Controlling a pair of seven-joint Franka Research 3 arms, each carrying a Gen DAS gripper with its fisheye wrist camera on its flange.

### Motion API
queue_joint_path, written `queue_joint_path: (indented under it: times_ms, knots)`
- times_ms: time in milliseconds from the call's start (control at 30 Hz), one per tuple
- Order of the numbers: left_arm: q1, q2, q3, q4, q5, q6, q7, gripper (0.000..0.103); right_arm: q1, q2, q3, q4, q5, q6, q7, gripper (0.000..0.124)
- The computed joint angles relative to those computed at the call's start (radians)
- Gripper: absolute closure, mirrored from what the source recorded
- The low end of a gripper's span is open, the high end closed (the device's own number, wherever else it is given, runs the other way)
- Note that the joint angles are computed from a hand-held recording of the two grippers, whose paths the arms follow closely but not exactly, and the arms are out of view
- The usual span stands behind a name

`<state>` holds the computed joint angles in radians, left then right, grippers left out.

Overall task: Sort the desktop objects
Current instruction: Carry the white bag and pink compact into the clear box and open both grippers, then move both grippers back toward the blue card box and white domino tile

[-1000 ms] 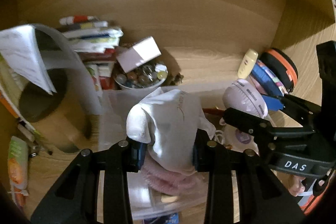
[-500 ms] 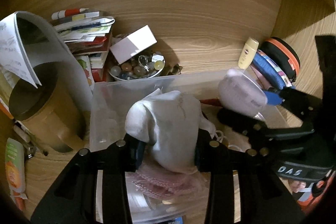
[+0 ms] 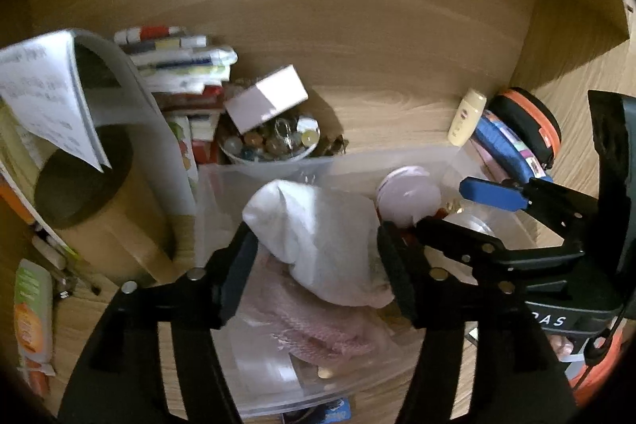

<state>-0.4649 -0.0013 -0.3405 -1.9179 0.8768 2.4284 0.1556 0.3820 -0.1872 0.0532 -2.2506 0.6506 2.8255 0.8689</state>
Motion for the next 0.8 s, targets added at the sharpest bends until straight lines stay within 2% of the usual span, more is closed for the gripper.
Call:
queue_joint_path:
  times_ms: [167,333,433,567,667,800]
  knots:
    - [0.002,-0.025,-0.004,-0.014,-0.004,-0.002,-0.01,0.038,0.012,-0.034,-0.006,-0.018,0.028,0.03,-0.032,0.054]
    - [-0.002,-0.059,-0.024,-0.019,-0.005,-0.058,-0.01,0.037,0.031,-0.089,-0.02,-0.045,0.036,0.054,-0.05,0.049]
    - [-0.007,-0.076,-0.042,-0.021,0.036,-0.106,-0.035,0.016,0.05,-0.122,-0.034,-0.062,0.055,0.066,-0.077,0.045]
    - [-0.018,-0.102,-0.066,-0.029,0.085,-0.174,-0.05,0.014,0.065,-0.155,-0.047,-0.082,0.061,0.068,-0.096,0.043]
    - [-0.02,-0.127,-0.076,-0.051,0.08,-0.193,-0.044,0.013,0.064,-0.179,-0.064,-0.09,0.052,0.004,-0.111,0.043]
    - [-0.021,-0.136,-0.083,-0.07,0.053,-0.222,-0.039,0.013,0.014,-0.203,-0.033,-0.133,-0.009,0.006,-0.061,0.043]
